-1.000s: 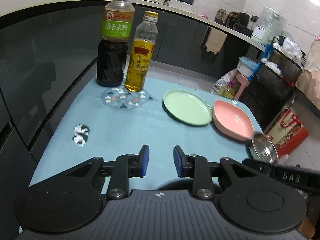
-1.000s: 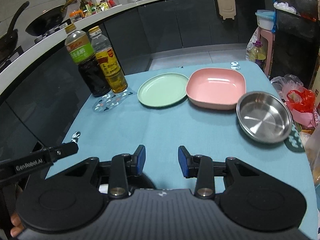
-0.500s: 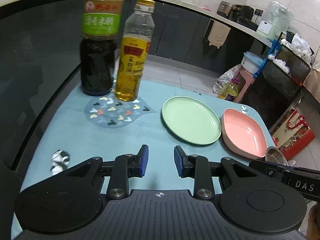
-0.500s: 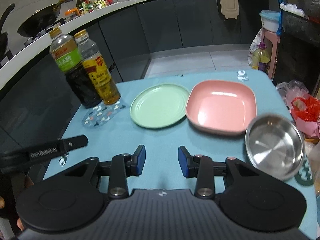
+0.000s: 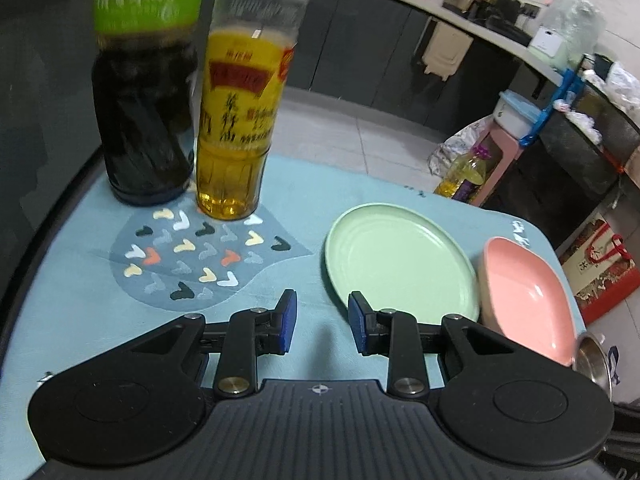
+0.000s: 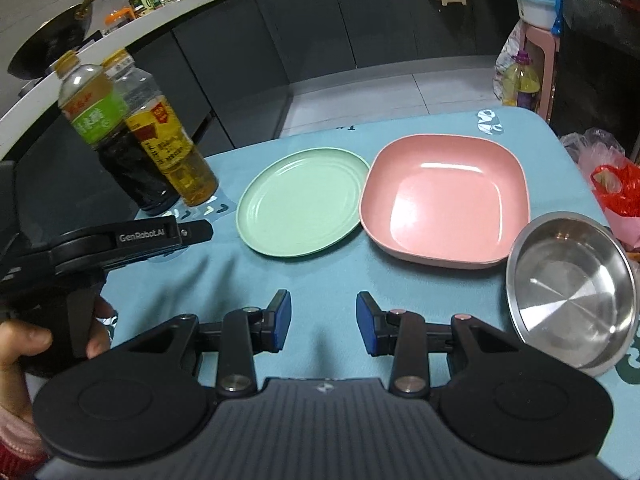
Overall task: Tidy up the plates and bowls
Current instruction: 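Lift both tools away and move them toward the green plate, then close both tools on the green plate rim and lift it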
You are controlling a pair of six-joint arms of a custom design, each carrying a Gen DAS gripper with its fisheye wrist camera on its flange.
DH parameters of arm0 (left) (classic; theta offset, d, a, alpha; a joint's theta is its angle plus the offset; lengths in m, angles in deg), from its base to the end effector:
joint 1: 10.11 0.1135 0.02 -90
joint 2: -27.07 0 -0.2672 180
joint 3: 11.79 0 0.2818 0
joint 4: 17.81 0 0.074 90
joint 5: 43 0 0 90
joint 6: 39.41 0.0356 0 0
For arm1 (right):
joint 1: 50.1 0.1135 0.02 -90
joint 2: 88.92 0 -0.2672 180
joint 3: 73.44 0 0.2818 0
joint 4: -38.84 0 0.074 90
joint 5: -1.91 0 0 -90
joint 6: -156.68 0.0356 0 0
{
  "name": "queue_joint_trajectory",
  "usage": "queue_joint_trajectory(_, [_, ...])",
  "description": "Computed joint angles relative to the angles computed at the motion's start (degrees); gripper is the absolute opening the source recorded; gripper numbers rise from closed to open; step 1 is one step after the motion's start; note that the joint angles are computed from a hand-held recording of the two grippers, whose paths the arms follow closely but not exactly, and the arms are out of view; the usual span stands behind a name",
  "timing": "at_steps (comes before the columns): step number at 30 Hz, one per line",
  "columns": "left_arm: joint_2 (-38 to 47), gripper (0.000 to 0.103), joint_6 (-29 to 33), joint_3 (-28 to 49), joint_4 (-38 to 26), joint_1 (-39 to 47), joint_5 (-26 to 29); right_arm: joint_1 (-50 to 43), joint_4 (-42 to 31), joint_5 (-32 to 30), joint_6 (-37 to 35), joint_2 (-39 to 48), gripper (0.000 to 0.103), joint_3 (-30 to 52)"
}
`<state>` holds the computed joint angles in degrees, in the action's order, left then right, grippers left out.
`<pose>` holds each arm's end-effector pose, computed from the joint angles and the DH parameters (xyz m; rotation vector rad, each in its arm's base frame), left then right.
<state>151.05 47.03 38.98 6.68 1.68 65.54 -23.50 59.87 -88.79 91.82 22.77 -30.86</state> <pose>0.3174 0.0547 -0.0157 -0.1731 2.3816 -0.3236 0.2613 0.1313 0.0170 -0.0370 2.4549 0.4239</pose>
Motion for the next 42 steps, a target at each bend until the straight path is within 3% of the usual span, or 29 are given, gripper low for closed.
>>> queue_joint_trajectory(7, [5.9,0.026,-1.6,7.1,-4.3,0.0,0.7,-0.7,-1.6,-1.9,-0.3,4.7,0.028,4.9])
queue_joint_trajectory(13, [7.7,0.026,-2.7,7.8,-0.6,-1.1,-1.3,-1.1,-0.9,-2.5,-0.1,6.8,0.028,6.5])
queue_joint_trajectory(18, [7.5,0.027,-4.3,8.5,-1.9,1.1,2.9,-1.7,-0.9,-2.8,0.5,8.0,0.028,7.3])
queue_joint_trajectory(20, [7.9,0.032,-5.1,8.5,-0.7,1.5,4.1,-1.7,-0.6,-2.9,0.8,8.1,0.028,7.2])
queue_joint_trajectory(25, [8.9,0.036,-1.8,6.9,3.6,-0.2,1.2,-1.5,-0.4,-3.1,0.8,8.1,0.028,7.1])
queue_joint_trajectory(28, [8.5,0.032,0.8,6.4,3.3,-0.5,1.6,-1.7,-0.2,-3.2,0.8,8.1,0.028,7.0])
queue_joint_trajectory(31, [7.8,0.018,3.9,6.4,0.5,0.5,3.8,-1.8,0.0,-3.3,1.2,8.6,0.028,7.1])
queue_joint_trajectory(37, [5.0,0.017,6.3,4.1,-3.7,4.3,6.5,-2.0,1.5,-3.3,2.0,8.6,0.028,6.7])
queue_joint_trajectory(42, [5.2,0.02,5.4,4.1,-3.1,3.8,6.0,-2.6,0.8,-3.0,4.4,10.9,0.028,9.5])
